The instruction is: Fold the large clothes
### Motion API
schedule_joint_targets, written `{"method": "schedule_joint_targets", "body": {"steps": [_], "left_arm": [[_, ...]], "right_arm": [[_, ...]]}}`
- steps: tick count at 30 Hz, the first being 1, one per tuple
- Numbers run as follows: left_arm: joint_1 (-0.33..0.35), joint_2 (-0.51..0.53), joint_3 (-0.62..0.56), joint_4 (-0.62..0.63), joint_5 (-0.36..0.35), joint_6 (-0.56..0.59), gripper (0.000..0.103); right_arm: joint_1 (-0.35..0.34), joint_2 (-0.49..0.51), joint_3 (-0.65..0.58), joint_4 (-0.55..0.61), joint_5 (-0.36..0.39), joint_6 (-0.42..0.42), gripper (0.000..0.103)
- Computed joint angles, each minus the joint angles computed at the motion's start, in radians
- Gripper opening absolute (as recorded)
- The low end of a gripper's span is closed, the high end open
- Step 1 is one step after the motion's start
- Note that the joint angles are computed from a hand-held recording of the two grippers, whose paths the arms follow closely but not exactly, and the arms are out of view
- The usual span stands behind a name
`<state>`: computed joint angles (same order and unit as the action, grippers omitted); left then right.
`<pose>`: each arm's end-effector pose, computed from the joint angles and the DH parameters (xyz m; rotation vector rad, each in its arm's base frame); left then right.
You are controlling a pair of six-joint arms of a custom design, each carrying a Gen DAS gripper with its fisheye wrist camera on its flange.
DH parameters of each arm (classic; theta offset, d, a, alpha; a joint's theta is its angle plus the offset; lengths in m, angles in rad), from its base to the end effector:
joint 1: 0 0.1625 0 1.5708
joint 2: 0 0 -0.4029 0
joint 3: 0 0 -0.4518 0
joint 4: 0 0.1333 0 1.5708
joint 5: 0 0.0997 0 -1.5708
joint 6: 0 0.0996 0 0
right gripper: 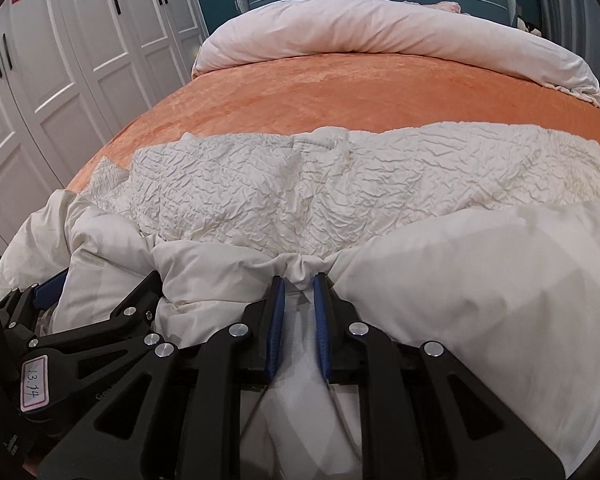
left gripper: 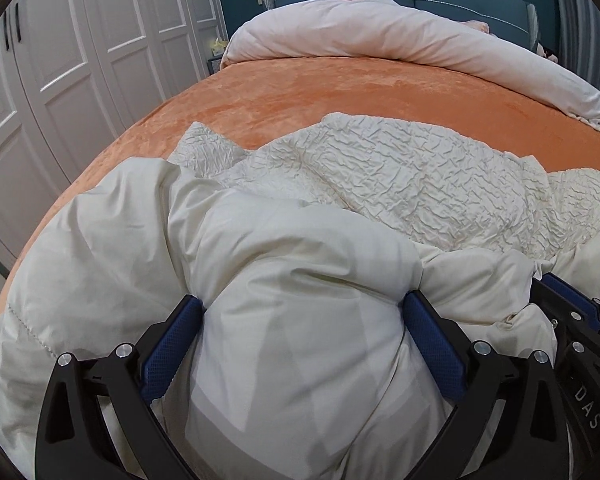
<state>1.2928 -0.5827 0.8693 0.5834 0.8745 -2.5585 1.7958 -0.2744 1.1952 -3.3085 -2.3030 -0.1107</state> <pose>-0.0143 -0.7684 0.1338 0.6737 2.1883 -0.6947 0.2398 -0.7489 -0.0660 0.0079 -2.2980 1.0292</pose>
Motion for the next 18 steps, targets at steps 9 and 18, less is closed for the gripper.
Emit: {"method": "schedule_joint_targets", "body": {"steps": [9,18], "left_arm": [[-0.001,-0.112,0.034,0.166,0.075,-0.187,0.098],[0.027,-0.306,0.311,0.051,0.014,-0.109,0.098]], "right_arm": [[0.092,-0.131,0.177,0.039,0.015,0.157,0.018],[0.16,-0.124,0.294,0.011,-0.043,0.179,0.018]]}}
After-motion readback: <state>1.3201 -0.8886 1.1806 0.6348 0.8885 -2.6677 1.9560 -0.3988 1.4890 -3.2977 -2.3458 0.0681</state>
